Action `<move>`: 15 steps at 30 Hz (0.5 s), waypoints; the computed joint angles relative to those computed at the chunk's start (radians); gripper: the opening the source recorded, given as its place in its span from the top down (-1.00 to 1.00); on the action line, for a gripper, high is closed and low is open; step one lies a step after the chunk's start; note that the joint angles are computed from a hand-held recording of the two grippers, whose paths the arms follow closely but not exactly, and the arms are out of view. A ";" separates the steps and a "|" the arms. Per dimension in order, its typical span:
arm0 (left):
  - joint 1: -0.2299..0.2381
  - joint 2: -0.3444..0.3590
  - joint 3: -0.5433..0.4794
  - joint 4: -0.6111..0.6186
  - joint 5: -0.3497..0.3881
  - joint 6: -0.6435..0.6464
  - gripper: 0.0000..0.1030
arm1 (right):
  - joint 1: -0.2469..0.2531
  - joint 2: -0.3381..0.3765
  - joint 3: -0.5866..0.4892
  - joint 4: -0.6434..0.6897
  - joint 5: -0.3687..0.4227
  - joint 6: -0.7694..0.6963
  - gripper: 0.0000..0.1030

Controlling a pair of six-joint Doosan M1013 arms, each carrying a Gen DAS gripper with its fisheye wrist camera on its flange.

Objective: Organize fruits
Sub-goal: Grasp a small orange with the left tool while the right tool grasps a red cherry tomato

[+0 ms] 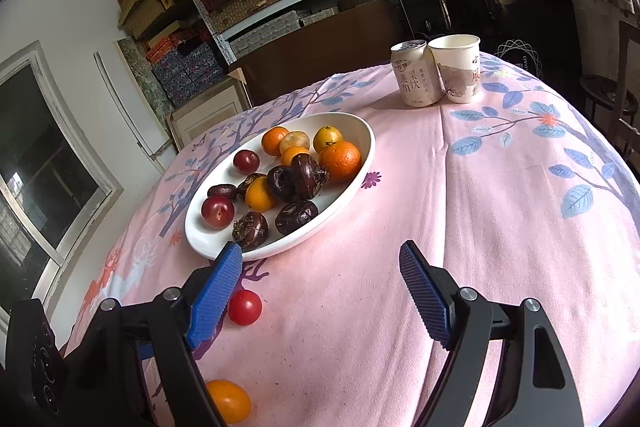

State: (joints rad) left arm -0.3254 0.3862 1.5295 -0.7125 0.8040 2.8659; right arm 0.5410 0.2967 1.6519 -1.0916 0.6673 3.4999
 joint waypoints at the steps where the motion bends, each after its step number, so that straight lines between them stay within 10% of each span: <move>1: -0.001 0.004 -0.005 0.004 0.010 -0.008 -0.84 | 0.000 0.002 -0.002 0.009 0.001 -0.012 -0.59; 15: -0.004 0.044 -0.058 0.037 0.142 -0.092 0.04 | -0.001 0.017 -0.023 0.076 0.005 -0.100 -0.61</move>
